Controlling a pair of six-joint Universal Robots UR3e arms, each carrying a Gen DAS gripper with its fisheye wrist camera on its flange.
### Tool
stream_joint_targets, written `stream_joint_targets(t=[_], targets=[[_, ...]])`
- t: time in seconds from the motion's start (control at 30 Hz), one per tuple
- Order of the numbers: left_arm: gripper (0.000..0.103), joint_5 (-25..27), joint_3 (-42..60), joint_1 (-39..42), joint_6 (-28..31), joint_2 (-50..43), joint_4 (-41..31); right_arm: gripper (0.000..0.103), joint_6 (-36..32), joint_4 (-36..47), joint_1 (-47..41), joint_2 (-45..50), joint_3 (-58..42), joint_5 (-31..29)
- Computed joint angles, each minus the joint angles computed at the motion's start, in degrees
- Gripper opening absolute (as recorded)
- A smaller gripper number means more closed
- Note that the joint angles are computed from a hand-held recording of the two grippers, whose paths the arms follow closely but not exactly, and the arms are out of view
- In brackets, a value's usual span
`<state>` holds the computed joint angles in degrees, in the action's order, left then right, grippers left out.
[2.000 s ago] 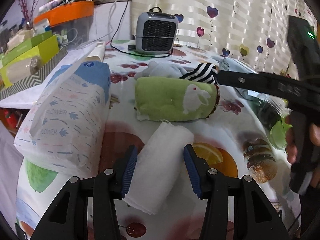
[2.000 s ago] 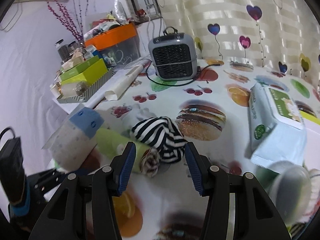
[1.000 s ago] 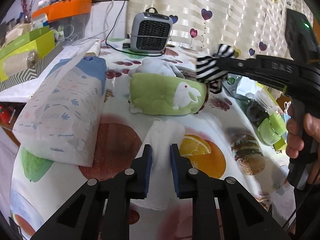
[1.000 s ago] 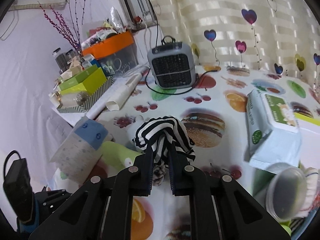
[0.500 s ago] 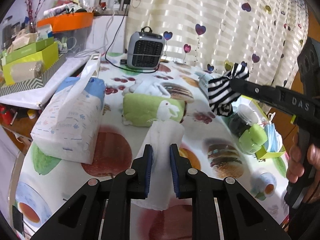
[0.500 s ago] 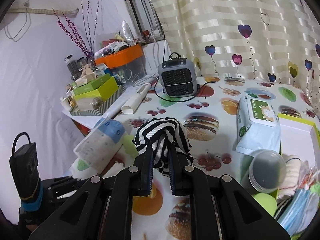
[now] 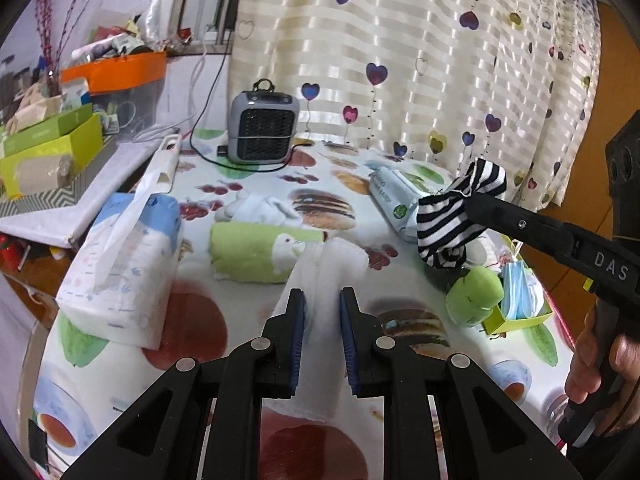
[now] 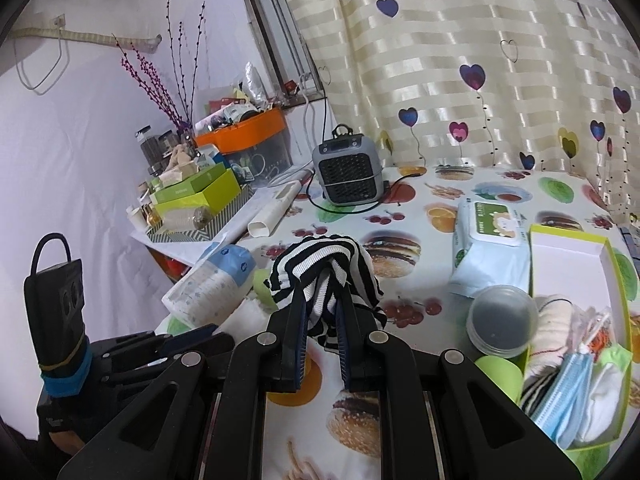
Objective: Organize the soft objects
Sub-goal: 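Close left gripper on the white cloth and lift while right gripper lifts the sock, then carry the white cloth and striped sock with both grippers over the white box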
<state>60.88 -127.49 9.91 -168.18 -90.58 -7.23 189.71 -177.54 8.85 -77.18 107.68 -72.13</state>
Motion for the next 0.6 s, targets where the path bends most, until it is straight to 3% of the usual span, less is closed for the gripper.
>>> stream_joint_targets(t=[0.6], targets=[[0.017, 3.9, 7.2, -7.8, -3.3, -4.2, -0.2, 0.014, -0.6, -3.2, -7.6, -8.3, 10.6, 3.4]])
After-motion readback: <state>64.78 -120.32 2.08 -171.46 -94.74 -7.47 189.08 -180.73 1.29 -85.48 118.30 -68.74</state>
